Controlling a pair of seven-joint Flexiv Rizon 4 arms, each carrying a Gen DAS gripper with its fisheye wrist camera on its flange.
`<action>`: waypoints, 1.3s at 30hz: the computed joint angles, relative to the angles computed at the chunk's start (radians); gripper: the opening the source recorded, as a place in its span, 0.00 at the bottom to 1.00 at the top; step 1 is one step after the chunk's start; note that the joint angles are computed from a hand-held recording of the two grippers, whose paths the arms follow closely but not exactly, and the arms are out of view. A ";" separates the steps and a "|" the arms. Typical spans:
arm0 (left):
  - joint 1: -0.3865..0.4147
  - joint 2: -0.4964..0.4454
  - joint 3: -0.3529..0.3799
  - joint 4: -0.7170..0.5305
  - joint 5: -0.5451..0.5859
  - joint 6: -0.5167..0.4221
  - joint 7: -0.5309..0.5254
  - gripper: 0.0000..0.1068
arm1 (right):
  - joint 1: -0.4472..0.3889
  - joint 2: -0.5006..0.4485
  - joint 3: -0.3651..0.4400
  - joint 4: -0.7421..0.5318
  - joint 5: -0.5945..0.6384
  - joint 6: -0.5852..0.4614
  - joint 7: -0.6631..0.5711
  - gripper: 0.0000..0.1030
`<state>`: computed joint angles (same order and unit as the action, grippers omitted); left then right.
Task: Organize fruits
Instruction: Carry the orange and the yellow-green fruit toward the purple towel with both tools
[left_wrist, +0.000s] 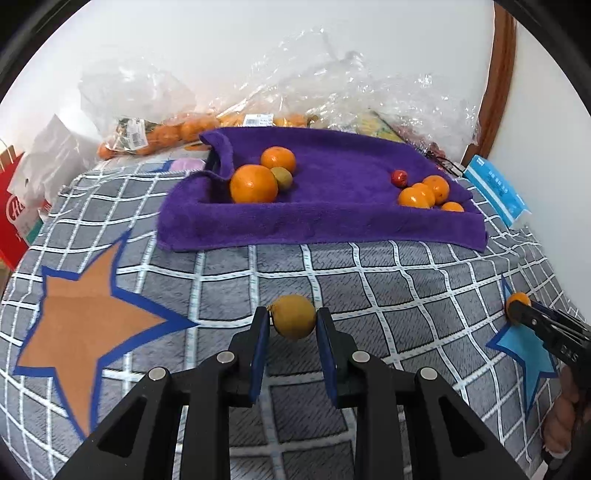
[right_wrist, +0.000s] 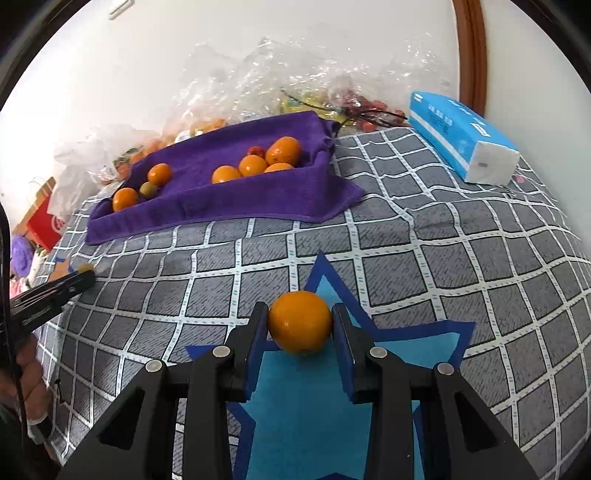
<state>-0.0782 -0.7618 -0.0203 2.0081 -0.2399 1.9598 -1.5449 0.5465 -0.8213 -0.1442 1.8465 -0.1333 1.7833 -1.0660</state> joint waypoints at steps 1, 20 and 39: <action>0.002 0.009 0.001 0.010 -0.004 -0.008 -0.004 0.23 | 0.001 -0.001 0.002 -0.007 0.004 -0.006 0.008 0.34; 0.248 0.074 -0.162 0.085 0.171 -0.020 -0.064 0.23 | 0.200 0.044 -0.164 -0.031 0.015 -0.049 0.138 0.34; 0.287 0.123 -0.186 0.118 0.224 -0.020 -0.092 0.23 | 0.308 0.061 -0.274 -0.030 0.061 -0.009 0.145 0.34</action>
<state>0.2089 -0.6385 -0.2063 2.1261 -0.0162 1.9398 -1.6369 0.8547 -0.7607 -0.4183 1.8161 -0.0719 1.7747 -0.9209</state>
